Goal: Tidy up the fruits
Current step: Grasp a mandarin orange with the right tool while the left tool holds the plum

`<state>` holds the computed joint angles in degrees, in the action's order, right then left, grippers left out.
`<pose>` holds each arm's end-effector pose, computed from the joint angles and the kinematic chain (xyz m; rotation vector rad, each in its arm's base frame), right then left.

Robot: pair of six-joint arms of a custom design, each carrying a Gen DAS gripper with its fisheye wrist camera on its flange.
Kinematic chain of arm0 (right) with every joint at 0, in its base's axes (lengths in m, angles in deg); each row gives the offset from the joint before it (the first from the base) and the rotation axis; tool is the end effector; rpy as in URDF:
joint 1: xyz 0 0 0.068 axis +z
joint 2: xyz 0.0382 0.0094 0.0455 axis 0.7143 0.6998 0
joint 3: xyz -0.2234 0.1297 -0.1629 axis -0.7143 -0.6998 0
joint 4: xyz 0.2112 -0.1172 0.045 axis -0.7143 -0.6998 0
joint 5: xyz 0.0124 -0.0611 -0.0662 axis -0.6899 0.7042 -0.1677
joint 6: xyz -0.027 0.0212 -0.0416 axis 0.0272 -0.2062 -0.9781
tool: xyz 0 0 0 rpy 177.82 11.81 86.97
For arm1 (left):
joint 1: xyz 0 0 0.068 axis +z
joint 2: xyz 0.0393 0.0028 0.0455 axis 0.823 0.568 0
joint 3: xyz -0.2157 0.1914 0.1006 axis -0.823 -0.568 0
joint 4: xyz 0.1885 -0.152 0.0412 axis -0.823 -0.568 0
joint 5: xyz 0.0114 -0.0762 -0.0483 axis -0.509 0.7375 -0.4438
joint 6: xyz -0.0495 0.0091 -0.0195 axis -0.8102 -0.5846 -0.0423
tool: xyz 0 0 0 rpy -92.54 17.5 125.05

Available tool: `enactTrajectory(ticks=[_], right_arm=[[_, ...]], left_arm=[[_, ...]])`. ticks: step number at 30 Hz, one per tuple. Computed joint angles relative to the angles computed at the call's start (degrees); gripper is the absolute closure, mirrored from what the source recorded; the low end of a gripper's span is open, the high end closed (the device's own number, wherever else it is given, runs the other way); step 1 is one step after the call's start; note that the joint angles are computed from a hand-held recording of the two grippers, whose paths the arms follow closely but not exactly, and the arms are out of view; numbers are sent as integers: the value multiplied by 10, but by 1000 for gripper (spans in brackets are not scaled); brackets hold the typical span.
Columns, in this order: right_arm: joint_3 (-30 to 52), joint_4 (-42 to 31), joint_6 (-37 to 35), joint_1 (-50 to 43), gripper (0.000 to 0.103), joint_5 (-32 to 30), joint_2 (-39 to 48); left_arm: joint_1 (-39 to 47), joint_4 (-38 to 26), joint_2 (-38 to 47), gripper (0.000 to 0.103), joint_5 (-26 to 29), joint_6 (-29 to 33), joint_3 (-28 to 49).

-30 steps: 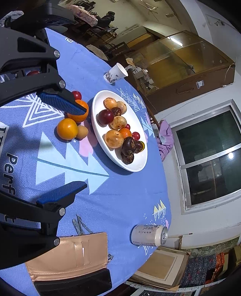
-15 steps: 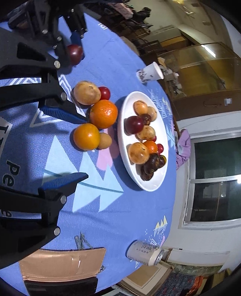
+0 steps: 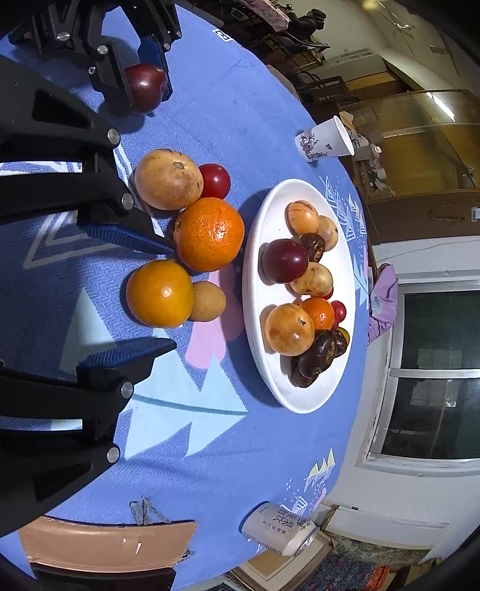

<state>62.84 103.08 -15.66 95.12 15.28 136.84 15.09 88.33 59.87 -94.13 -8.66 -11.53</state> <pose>0.1818 0.1921 0.1091 -0.2201 2.3732 0.1796 0.1206 -0.0967 0.1197 0.4191 2.3685 -0.3354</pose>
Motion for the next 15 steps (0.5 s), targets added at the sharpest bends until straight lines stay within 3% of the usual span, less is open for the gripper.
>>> enactTrajectory(ticks=[8, 15], right_arm=[[-18, 21, 8, -3, 64, -12, -11], [-91, 56, 36, 1, 64, 10, -102]], left_arm=[[19, 10, 15, 64, 20, 3, -1], [37, 5, -5, 64, 23, 6, 0]])
